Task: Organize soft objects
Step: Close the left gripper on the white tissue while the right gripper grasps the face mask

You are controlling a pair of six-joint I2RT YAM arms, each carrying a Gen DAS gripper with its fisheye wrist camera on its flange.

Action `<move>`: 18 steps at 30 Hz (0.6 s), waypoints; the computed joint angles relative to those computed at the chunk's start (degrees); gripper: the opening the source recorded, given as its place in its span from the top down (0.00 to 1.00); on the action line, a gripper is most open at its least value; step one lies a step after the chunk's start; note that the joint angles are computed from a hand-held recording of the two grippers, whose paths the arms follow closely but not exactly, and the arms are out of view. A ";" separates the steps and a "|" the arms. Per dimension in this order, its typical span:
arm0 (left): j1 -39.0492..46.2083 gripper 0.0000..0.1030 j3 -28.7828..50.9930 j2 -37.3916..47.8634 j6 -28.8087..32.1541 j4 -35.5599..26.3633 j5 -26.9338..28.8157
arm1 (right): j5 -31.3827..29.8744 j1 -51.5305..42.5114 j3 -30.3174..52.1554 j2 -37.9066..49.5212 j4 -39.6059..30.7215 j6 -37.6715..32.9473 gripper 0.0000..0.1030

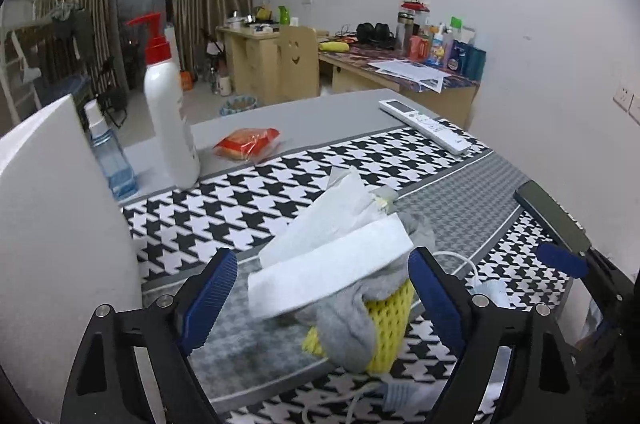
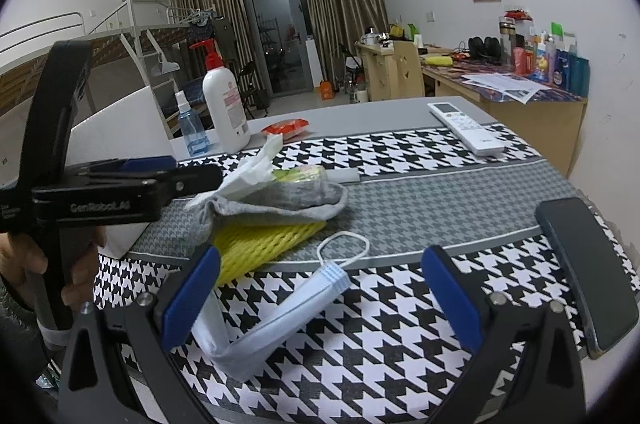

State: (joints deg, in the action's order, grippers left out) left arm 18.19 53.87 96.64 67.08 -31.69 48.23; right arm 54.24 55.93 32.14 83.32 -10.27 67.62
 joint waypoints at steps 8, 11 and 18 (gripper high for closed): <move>-2.62 0.19 -3.02 0.11 2.88 4.12 -0.82 | -1.58 -1.28 -1.73 -0.79 1.50 -0.03 0.01; -4.00 0.29 -2.67 1.06 2.43 4.54 -2.09 | -2.14 -1.60 -1.64 -0.69 1.67 -0.65 0.01; -5.56 0.59 -0.21 4.51 -0.17 3.94 -4.04 | -3.87 -1.73 -0.52 0.51 2.38 -2.69 0.01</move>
State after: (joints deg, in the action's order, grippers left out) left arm 12.63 53.66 101.15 66.91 -27.75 44.19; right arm 50.38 54.19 31.62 83.84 -7.89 64.93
